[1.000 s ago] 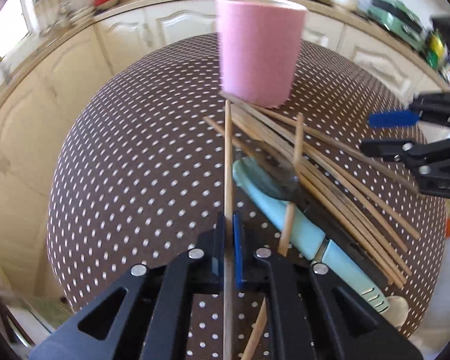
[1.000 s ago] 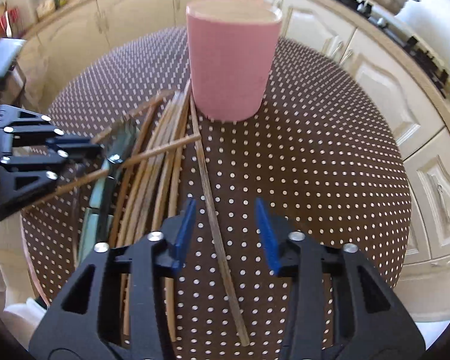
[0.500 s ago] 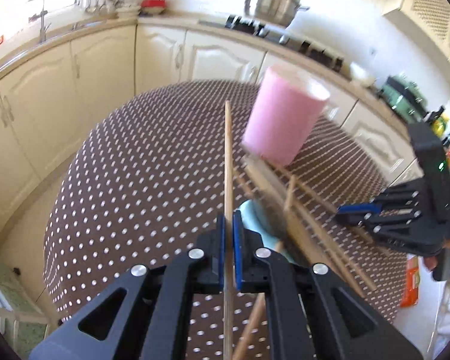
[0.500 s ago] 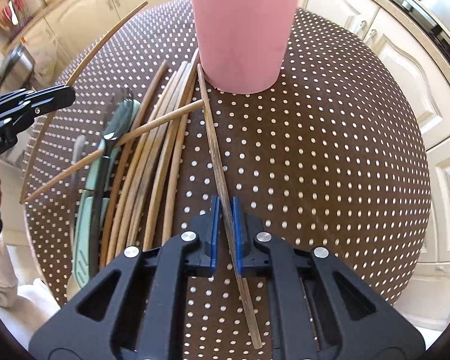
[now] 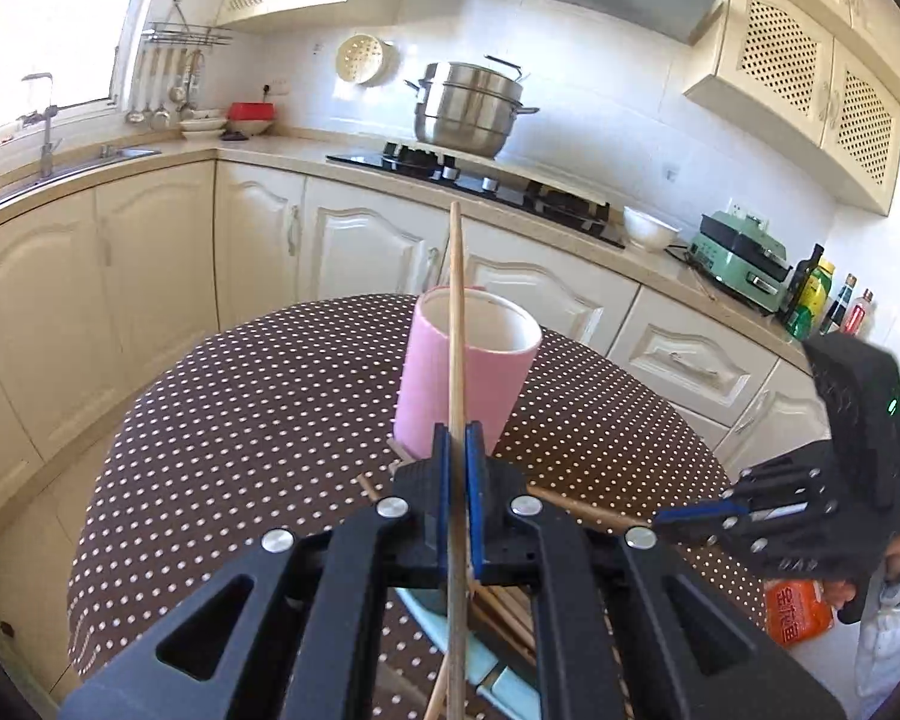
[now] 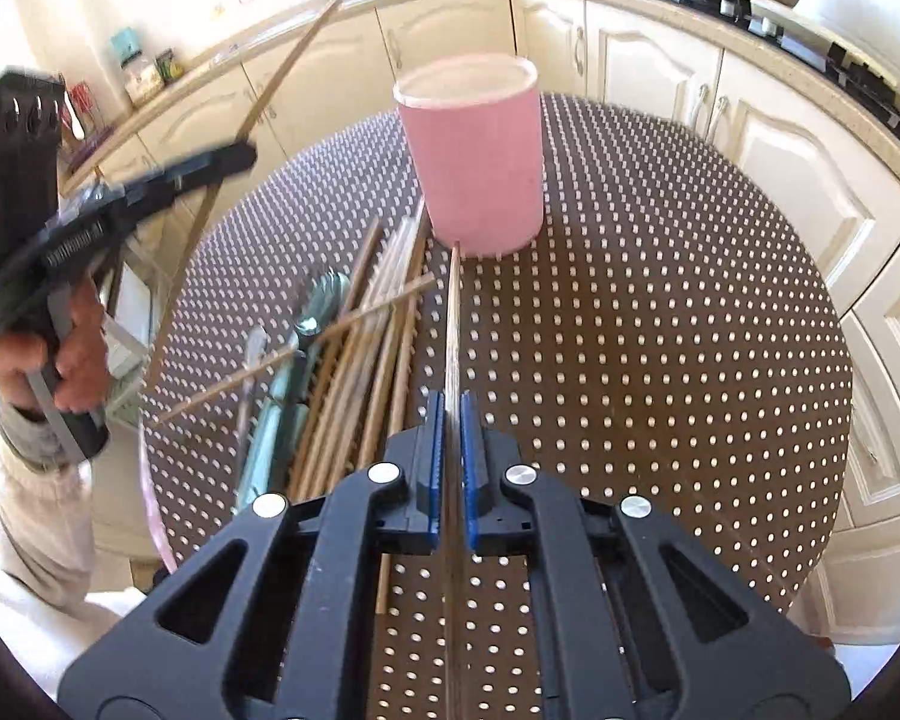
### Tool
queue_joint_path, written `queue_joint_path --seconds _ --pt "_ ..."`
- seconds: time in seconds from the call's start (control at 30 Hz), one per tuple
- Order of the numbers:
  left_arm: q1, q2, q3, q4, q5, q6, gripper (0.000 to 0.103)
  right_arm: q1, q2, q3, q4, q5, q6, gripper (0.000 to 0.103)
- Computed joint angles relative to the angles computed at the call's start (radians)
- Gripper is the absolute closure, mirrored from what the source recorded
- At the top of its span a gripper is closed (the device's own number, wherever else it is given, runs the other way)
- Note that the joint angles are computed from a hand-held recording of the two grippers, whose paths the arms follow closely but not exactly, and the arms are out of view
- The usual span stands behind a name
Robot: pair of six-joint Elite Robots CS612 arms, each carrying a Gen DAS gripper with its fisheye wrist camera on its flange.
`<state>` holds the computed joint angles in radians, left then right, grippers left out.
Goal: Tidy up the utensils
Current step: 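Lift the chopstick in the left tool over the pink cup while the right tool carries its chopstick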
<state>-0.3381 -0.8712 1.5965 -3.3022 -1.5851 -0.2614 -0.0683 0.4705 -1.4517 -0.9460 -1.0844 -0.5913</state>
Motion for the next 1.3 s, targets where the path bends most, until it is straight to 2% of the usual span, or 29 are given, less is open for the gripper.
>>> queue_joint_path --seconds 0.1,0.13,0.2,0.4,0.53,0.57,0.67,0.87,0.93,1.0,1.07,1.1,1.3 --pt "-0.006 0.004 -0.031 0.108 0.013 -0.010 0.098 0.025 -0.013 0.057 0.015 -0.104 -0.023 0.097" --pt "-0.004 0.004 -0.035 0.128 0.005 -0.018 0.098 0.036 -0.026 0.085 0.039 -0.155 -0.049 0.097" --pt "-0.001 0.010 -0.042 0.153 -0.012 -0.020 0.098 0.048 -0.031 0.107 0.048 -0.210 -0.075 0.097" --pt "0.001 0.022 -0.049 0.164 -0.017 -0.015 0.098 0.094 -0.078 0.192 0.036 -0.352 -0.131 0.096" --pt "0.000 0.026 -0.058 0.166 -0.031 -0.003 0.098 0.108 -0.109 0.246 0.055 -0.392 -0.139 0.096" --pt "-0.002 0.027 -0.060 0.163 -0.033 -0.004 0.098 0.106 -0.119 0.272 0.044 -0.381 -0.134 0.097" --pt "-0.003 0.029 -0.058 0.146 -0.035 0.000 0.098 0.097 -0.100 0.240 0.022 -0.349 -0.130 0.097" --pt "-0.004 0.031 -0.049 0.066 -0.041 -0.007 0.098 0.031 -0.063 0.127 0.053 -0.176 -0.091 0.098" --pt "-0.004 0.035 -0.053 0.033 -0.046 -0.015 0.098 0.007 -0.058 0.097 0.031 -0.091 -0.059 0.097" --pt "-0.006 0.041 -0.063 0.006 -0.046 -0.016 0.098 -0.002 -0.044 0.066 -0.048 -0.050 -0.017 0.097" --pt "-0.009 0.050 -0.079 -0.024 -0.049 -0.019 0.098 -0.015 -0.031 0.041 -0.138 0.037 0.042 0.097" --pt "-0.010 0.055 -0.088 -0.035 -0.054 -0.022 0.098 -0.015 -0.026 0.035 -0.184 0.050 0.066 0.097" --pt "-0.011 0.091 -0.158 -0.145 -0.055 -0.055 0.098 -0.009 0.015 0.050 -0.609 0.180 0.322 0.097"
